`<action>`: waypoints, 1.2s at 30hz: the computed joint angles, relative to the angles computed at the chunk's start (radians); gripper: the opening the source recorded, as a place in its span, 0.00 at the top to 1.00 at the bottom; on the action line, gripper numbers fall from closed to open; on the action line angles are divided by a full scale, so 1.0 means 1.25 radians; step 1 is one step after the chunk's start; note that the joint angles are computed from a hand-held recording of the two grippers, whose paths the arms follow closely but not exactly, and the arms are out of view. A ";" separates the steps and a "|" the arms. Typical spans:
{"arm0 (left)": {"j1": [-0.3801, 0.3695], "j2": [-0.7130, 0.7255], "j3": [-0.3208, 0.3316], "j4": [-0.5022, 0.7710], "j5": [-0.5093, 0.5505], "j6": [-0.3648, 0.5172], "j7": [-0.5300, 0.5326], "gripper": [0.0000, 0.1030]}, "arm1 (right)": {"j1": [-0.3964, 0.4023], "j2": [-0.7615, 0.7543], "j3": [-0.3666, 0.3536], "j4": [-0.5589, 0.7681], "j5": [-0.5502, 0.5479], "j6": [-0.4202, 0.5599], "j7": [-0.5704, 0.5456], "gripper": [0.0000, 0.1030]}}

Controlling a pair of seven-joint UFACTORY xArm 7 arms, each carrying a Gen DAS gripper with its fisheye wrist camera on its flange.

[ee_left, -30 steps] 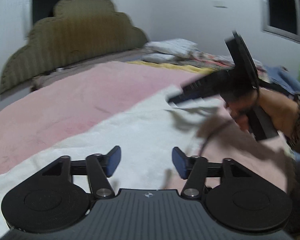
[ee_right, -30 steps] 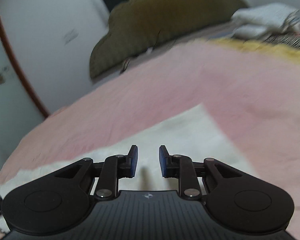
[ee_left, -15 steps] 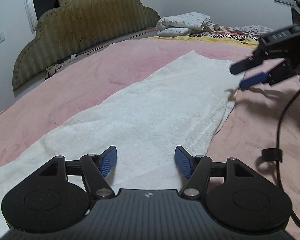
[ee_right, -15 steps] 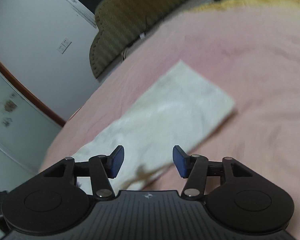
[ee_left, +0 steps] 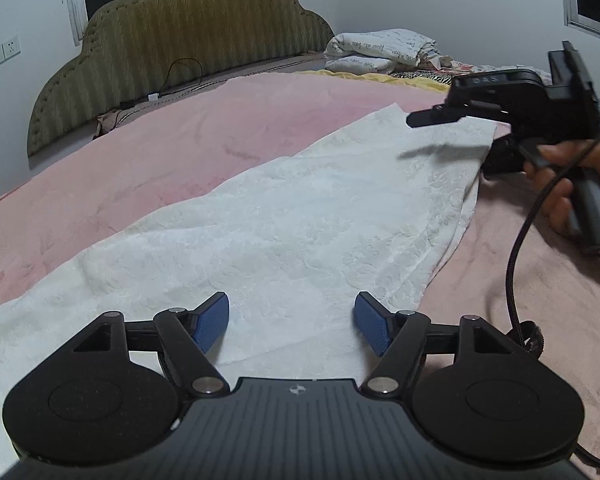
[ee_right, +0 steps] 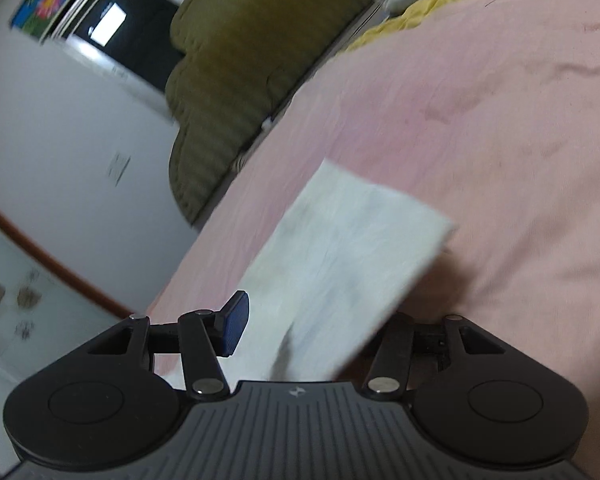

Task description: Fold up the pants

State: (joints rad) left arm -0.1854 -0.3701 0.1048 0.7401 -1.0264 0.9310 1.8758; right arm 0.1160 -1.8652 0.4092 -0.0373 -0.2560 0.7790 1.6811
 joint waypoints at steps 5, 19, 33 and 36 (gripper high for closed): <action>0.009 0.023 0.009 0.039 -0.016 0.035 -0.068 0.30 | -0.053 0.030 -0.006 0.004 -0.003 0.002 0.023 0.81; 0.177 0.468 -0.033 0.510 -0.172 0.702 -0.861 0.08 | -0.178 0.666 0.184 0.438 -0.269 -0.042 -0.391 0.84; 0.207 0.561 -0.159 0.646 -0.062 0.572 -1.053 0.75 | -0.130 0.753 0.217 0.487 -0.322 -0.120 -0.415 0.84; 0.206 0.519 -0.157 0.649 0.017 0.500 -0.946 0.91 | -0.131 0.792 0.239 0.510 -0.326 -0.133 -0.421 0.84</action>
State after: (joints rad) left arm 0.0724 0.2781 -0.0915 1.5512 -1.0049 1.5554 0.6938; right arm -0.0479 -0.8748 0.7079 0.6003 -0.6632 0.6127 1.1543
